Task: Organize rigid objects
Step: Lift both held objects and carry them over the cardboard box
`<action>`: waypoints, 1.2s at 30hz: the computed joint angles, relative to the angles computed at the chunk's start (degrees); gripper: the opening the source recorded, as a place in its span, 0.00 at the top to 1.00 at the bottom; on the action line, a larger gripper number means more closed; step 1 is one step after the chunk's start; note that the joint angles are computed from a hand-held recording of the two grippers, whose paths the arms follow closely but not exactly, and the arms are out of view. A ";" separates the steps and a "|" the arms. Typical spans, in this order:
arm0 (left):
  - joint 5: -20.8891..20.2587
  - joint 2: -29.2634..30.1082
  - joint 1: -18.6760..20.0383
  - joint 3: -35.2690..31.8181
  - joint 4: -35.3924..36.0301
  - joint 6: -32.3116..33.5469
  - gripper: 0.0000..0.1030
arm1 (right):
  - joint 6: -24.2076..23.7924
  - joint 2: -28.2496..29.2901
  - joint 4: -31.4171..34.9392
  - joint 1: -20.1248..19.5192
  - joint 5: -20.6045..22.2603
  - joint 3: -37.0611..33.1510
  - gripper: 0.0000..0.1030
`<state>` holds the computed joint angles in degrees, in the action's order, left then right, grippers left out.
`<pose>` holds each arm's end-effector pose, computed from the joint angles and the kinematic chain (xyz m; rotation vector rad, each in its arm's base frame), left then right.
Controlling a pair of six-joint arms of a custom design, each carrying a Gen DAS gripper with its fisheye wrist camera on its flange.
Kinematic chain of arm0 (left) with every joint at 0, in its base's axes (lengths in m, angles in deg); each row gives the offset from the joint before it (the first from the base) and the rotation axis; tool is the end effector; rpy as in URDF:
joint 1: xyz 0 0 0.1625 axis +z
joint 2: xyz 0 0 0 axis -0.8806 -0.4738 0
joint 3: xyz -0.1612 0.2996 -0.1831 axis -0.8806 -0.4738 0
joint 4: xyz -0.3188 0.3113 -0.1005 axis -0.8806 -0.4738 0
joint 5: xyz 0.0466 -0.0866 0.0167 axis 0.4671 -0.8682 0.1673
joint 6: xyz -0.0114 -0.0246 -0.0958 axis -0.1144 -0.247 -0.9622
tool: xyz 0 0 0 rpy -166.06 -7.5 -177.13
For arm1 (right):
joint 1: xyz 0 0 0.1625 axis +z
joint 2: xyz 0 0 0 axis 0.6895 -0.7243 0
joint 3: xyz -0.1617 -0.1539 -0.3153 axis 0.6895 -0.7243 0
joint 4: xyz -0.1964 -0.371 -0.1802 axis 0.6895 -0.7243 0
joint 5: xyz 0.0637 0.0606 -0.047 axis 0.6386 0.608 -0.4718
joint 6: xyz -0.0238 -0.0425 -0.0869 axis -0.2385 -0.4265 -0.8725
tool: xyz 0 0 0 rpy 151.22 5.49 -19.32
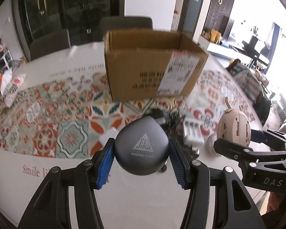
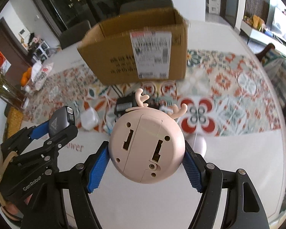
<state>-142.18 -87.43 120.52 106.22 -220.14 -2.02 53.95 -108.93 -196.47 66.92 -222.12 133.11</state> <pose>-0.2042 -0.6763 0.1941 1.1416 2.4497 -0.3278 0.2739 -0.5709 0.1238 -0.3423 -2.3264 0.8349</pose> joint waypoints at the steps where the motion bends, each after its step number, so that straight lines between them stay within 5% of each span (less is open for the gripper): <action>1: 0.18 -0.17 -0.37 -0.06 -0.54 0.12 0.46 | -0.38 0.01 -0.44 0.17 -0.18 -0.16 0.29; 21: 0.12 2.37 -3.59 -6.39 -5.40 0.38 0.46 | -15.52 -0.21 -10.75 2.03 -1.12 -5.82 0.29; 36: -1.05 10.68 -3.89 -18.09 -6.21 2.35 0.46 | -23.66 2.82 -13.80 0.58 -0.84 -14.39 0.29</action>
